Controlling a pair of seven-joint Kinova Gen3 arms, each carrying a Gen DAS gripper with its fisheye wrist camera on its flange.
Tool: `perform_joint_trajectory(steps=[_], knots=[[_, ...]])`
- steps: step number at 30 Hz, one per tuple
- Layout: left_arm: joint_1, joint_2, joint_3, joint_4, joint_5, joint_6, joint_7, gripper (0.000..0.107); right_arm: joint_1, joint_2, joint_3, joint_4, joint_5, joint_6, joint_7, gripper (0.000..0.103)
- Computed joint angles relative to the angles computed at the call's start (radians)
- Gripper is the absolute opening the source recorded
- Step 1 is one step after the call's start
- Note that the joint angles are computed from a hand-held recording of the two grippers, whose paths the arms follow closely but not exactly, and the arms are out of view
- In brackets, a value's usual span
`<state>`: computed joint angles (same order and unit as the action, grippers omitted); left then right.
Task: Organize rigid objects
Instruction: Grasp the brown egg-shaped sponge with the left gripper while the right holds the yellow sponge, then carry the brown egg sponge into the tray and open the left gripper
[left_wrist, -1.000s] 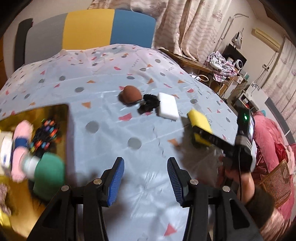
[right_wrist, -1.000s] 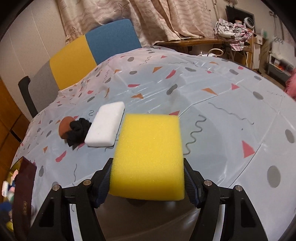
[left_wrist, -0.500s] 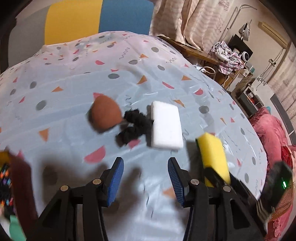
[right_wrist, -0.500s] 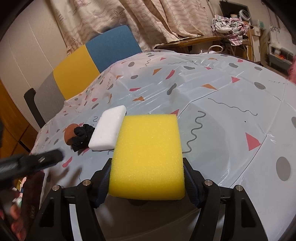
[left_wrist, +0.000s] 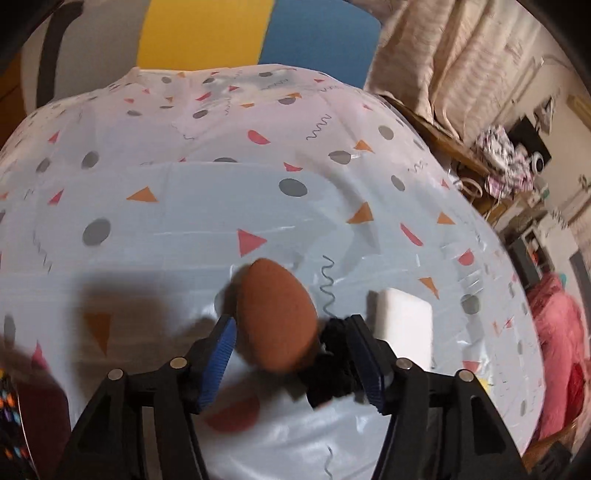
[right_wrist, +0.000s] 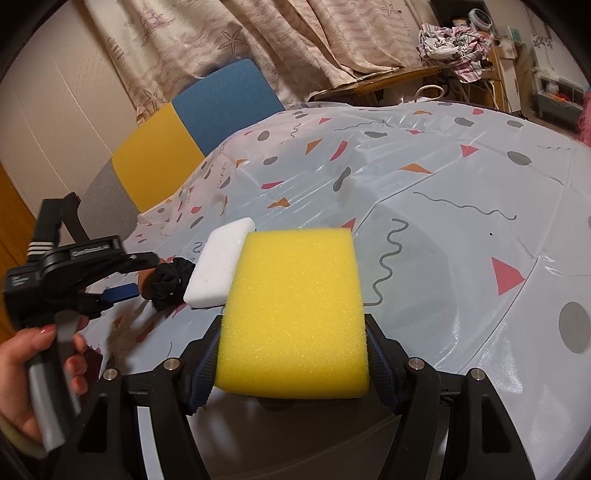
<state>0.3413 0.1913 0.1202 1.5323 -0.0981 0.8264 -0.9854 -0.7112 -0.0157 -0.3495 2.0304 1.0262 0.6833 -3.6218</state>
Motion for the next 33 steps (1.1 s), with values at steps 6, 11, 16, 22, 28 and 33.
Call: perform_joint_trajectory(steps=[6, 11, 16, 22, 28, 33], knots=[[0.042, 0.036, -0.029, -0.017, -0.079, 0.006, 0.039, 0.041, 0.001, -0.001, 0.001, 0.007, 0.013, -0.006, -0.015, 0.07], [0.001, -0.03, -0.015, 0.078, -0.045, -0.075, 0.025, 0.038, 0.0, -0.001, 0.0, 0.008, 0.018, -0.006, -0.023, 0.07], [-0.006, -0.103, -0.003, 0.16, -0.063, -0.121, 0.056, 0.037, -0.001, 0.001, 0.0, 0.005, 0.014, 0.0, -0.015, 0.07], [-0.036, -0.229, 0.027, 0.29, -0.023, -0.16, 0.094, 0.037, -0.005, 0.005, 0.002, 0.0, 0.007, 0.009, -0.004, 0.07], [-0.065, -0.368, 0.055, 0.419, 0.076, -0.172, 0.068, 0.037, -0.009, 0.008, 0.004, -0.004, 0.002, 0.014, 0.003, 0.07], [-0.072, -0.496, 0.053, 0.492, 0.162, -0.154, 0.03, 0.037, -0.013, 0.013, 0.004, -0.012, -0.007, 0.026, 0.019, 0.07]])
